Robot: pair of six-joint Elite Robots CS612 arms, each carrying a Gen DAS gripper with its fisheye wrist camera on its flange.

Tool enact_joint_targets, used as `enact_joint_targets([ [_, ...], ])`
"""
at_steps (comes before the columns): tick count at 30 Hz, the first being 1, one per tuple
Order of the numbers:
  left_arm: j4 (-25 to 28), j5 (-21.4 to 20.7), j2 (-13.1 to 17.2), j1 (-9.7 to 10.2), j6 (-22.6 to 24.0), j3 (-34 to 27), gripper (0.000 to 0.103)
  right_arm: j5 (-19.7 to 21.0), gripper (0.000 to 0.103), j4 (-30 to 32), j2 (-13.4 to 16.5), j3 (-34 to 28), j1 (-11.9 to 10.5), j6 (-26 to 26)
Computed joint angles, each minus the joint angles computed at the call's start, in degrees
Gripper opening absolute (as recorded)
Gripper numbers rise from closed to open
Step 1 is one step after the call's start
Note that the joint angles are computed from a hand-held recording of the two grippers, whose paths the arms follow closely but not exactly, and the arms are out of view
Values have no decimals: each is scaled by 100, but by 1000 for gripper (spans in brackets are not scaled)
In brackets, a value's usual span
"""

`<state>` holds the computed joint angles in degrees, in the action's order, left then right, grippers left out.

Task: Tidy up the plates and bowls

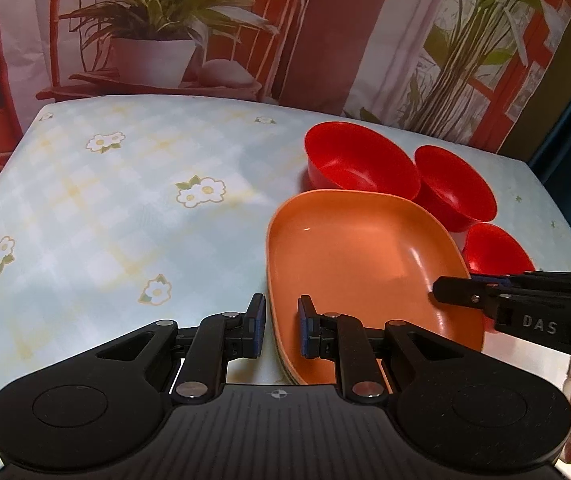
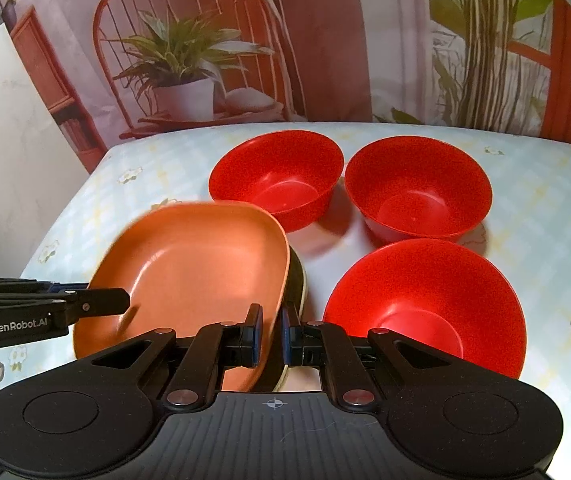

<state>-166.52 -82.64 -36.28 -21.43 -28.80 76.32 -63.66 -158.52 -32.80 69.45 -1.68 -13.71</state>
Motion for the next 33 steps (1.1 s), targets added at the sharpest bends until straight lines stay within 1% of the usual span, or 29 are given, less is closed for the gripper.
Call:
enact_joint_targets([
  [6,-76,29,-14,15,-3,46,18,-57,10,-164,-33,72,7,-68],
  [8,-88,44,-15,17,0,54,18,-121,19,-294,-58,124,12,-128],
  [9,-87,53,-16,18,2,59,18,-122,20,-343,-72,150,8,-135],
  [13,-114,55,-12,19,-51,70,19,-123,21,-358,-88,168,-19,-133],
  [15,-113,77,-14,11,-36,68,19,-147,17,-398,-95,185,-28,-137],
  [17,-140,31,-13,16,-38,74,19,-185,9,-507,-117,238,-30,-178],
  [20,-172,-12,-7,19,-31,77,18,-169,5,-598,-149,307,-29,-325],
  [23,-202,-32,1,22,-45,78,18,-251,4,-628,-140,316,-6,-438],
  [28,-194,-38,-7,17,-43,92,18,-247,4,-544,-109,299,-12,-405],
  [33,-169,-21,-15,27,-145,109,18,-257,4,-523,-102,290,-10,-399],
])
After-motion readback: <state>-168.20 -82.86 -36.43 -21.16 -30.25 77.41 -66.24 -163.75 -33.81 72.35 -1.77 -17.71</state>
